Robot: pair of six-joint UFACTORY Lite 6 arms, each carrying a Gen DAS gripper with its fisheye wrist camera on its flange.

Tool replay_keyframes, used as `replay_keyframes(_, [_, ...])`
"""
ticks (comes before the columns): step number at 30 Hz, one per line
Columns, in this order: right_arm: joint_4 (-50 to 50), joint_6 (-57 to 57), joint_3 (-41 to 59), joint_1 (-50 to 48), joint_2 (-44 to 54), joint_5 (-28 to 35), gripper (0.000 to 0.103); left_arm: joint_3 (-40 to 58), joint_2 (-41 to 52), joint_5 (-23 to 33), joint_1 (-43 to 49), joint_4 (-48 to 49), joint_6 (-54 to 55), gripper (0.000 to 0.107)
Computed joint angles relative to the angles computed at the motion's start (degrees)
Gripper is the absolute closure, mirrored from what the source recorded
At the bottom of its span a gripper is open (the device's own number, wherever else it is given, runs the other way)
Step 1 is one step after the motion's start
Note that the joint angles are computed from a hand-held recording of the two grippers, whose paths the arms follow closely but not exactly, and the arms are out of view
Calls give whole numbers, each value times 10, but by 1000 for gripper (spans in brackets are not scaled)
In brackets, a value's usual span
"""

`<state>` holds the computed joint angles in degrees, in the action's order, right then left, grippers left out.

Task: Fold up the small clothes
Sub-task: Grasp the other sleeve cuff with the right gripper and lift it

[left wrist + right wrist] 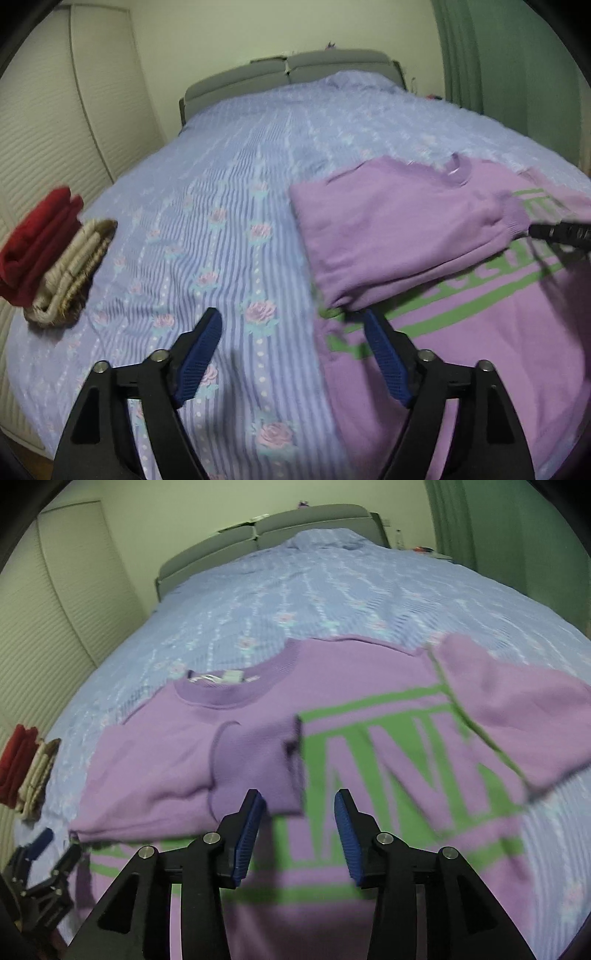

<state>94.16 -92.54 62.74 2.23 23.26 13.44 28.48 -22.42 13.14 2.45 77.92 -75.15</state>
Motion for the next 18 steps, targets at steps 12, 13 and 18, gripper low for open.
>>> replay_keyframes(12, [58,-121,-155,-205,-201,59,31,174,75,89,-245,-66,-45,4])
replay_keyframes(13, [57,-119,-140,-223,-193,66,31,197,95,93,-258,-65,-55,4])
replay_keyframes(18, [-1,-24,-7,-329,-89,143,31,408,271,126,-330,-156,1,4])
